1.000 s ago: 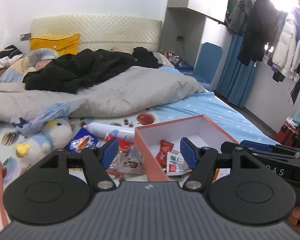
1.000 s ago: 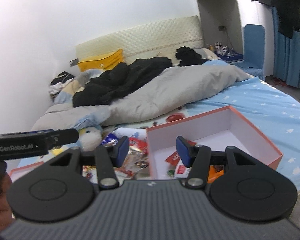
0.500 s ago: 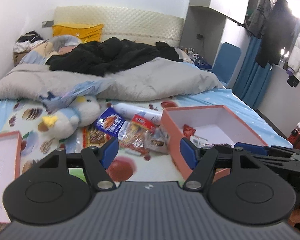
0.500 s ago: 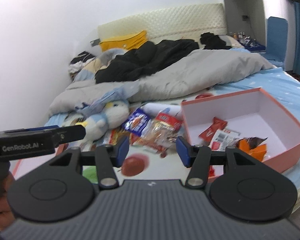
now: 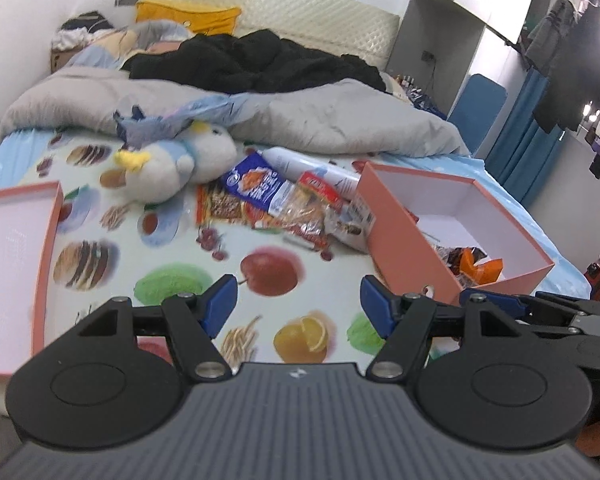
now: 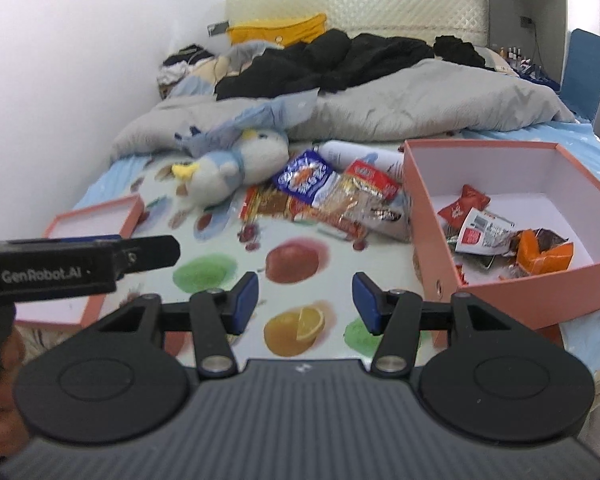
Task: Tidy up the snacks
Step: 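Withdraw both open tools from the box back toward the snack pile, then reach both tools down toward the remaining snack packets beside the plush toy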
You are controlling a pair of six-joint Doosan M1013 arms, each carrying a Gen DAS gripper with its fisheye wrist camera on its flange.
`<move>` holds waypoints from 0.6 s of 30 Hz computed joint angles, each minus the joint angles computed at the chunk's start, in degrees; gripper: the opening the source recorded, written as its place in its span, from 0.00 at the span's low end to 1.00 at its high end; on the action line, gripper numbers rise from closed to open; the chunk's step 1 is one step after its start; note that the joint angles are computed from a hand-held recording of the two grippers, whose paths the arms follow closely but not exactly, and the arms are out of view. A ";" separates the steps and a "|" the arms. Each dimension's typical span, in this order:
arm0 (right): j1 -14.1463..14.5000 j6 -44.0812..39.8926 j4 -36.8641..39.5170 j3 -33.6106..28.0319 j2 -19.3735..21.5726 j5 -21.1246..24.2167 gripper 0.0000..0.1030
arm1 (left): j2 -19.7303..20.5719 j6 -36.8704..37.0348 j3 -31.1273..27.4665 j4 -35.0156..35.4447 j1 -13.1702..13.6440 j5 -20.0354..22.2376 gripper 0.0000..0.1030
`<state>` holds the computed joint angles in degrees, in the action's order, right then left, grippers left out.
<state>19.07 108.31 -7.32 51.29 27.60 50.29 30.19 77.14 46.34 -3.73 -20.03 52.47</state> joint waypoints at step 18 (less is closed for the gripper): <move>-0.70 -8.60 -4.42 -13.71 11.49 9.02 0.52 | 16.20 -1.08 -18.39 -12.29 3.63 8.15 0.71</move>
